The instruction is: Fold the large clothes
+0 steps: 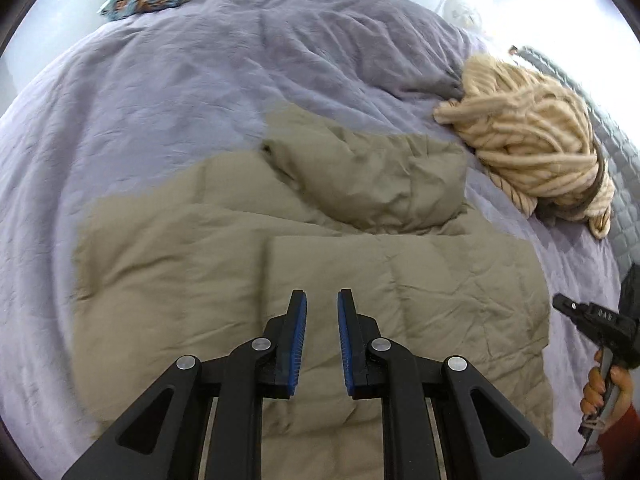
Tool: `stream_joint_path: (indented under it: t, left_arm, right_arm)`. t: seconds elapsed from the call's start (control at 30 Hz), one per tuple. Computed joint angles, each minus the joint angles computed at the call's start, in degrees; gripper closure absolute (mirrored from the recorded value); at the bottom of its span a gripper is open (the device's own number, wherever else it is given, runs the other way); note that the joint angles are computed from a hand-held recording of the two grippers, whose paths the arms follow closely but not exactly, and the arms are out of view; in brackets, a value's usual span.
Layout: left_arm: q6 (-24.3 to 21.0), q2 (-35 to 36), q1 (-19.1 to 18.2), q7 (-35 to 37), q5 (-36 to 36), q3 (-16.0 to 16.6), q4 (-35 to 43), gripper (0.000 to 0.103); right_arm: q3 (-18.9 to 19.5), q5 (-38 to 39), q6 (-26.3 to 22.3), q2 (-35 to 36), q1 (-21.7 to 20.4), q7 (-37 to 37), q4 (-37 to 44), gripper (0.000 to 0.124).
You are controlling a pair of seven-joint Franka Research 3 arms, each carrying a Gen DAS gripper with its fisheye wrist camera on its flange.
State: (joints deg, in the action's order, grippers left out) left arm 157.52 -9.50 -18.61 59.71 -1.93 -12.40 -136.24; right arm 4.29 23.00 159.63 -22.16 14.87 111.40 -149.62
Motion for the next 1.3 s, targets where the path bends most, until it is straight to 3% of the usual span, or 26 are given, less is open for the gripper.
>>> stream_joint_path:
  t: [0.1,0.23,0.37,0.57,0.7,1.07,1.1,1.13,1.17,1.2,1.3]
  left_arm:
    - [-1.32,4.39,1.32,-4.73,6.58,-1.89,1.67,0.085]
    - [3.10,6.15,0.67,-0.65,1.19,-1.11,-0.10,0.085]
    - [3.26,7.16,1.15,-1.85,3.76,-1.56,0.42,0.085]
    - [-2.22,5.10,1.48,-6.41,8.32,-2.04,1.81,0.085]
    - [-4.33,1.31,0.98,-6.35,7.61,-1.73,0.37,0.085]
    - [-11.33,-10.41,-1.62,-8.44,4.95,-1.10,-7.61,0.085]
    - [-12.13,-11.64,-1.76,-8.95,5.07,-1.24,-8.49,0.082]
    - [-13.08,-12.62,-1.75,-9.66,5.54,-1.51,-9.09,0.070]
    - [-14.53,-14.02,-1.55,-11.13,6.35,-2.11,-9.82,0.035]
    - [-14.87,-15.55,-1.20,-13.11,7.52,-2.88,-10.77,0.023]
    - [-16.50,-18.74,-2.83,-13.16,7.79,-2.16,-12.65,0.023]
  right_arm:
    - [0.85,-1.60,0.27,3.80,-0.32,0.58,0.89,0.116]
    - [-0.47,2.23,5.06,6.54,1.87,-1.30,-0.90,0.117]
    - [0.61,0.67,6.62,7.90,1.05,-0.36,-0.85,0.117]
    - [1.87,-4.66,0.85,5.08,-1.31,4.81,0.61,0.116]
    - [2.94,-6.29,-1.09,0.58,-1.44,7.58,-0.99,0.116]
    - [5.97,-6.44,-10.47,-11.31,2.40,15.11,-6.14,0.116]
    - [5.99,-6.28,-11.07,-12.05,2.83,15.53,-6.50,0.116]
    - [5.97,-5.82,-11.67,-12.75,3.41,16.02,-6.85,0.116]
    - [5.97,-5.31,-12.23,-13.44,3.97,16.57,-7.19,0.116]
    - [5.97,-5.01,-12.65,-13.95,4.37,16.93,-7.45,0.116]
    - [6.31,-4.39,-14.92,-15.92,5.71,18.03,-8.03,0.116]
